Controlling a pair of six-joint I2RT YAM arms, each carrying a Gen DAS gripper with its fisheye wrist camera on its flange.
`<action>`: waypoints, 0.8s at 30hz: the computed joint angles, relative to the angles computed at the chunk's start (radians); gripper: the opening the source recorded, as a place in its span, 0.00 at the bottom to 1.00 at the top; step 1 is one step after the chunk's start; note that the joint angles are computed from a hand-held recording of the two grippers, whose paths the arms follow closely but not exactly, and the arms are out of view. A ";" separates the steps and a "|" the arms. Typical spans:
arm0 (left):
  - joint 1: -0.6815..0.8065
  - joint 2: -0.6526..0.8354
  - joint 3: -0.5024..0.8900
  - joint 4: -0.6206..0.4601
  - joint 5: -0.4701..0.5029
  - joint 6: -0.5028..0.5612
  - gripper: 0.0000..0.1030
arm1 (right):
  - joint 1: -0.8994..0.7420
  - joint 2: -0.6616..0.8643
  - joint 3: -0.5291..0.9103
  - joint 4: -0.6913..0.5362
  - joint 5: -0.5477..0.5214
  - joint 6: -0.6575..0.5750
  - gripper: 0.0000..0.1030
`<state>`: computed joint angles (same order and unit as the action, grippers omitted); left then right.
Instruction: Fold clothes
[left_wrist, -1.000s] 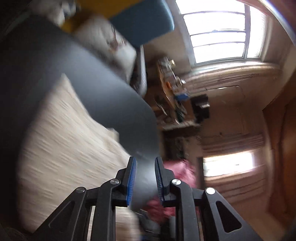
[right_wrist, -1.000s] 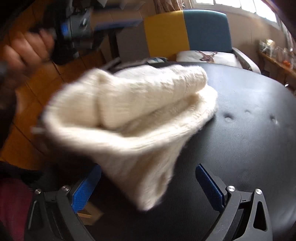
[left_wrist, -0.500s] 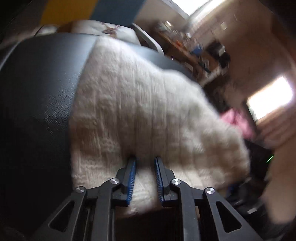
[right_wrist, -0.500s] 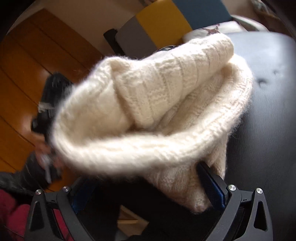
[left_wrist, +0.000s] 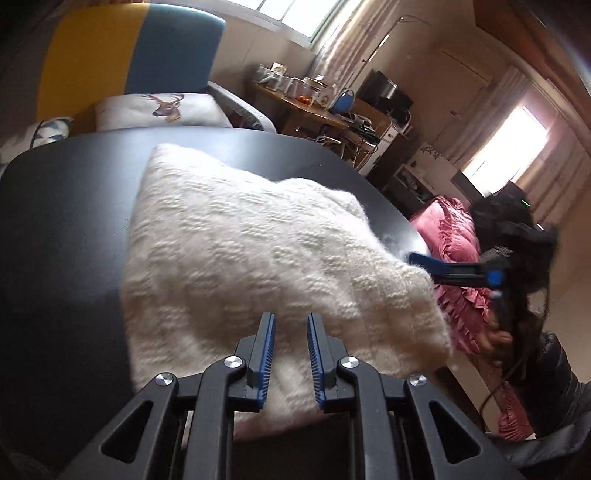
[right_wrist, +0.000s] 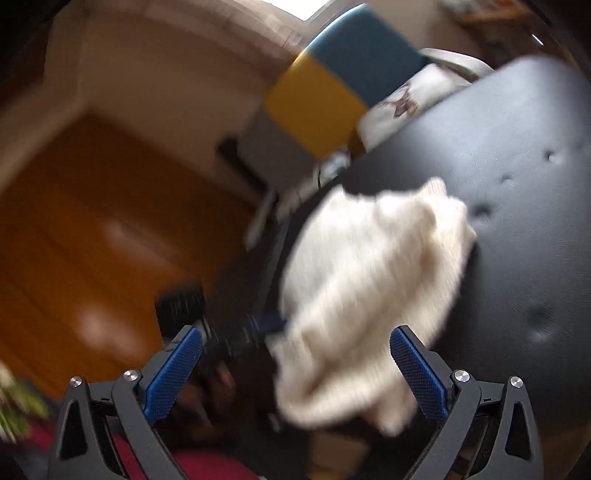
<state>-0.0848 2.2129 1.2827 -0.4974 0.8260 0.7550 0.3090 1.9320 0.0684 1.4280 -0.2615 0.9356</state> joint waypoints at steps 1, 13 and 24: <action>0.002 0.002 -0.004 0.000 -0.001 0.011 0.17 | -0.034 0.038 0.072 -0.053 -0.021 0.012 1.00; -0.049 0.029 -0.015 -0.087 -0.040 0.218 0.19 | -0.009 -0.084 0.395 -0.690 0.177 -0.198 0.20; -0.075 0.056 0.174 -0.411 0.037 0.334 0.19 | -0.122 0.042 0.524 -0.918 0.204 -0.442 0.18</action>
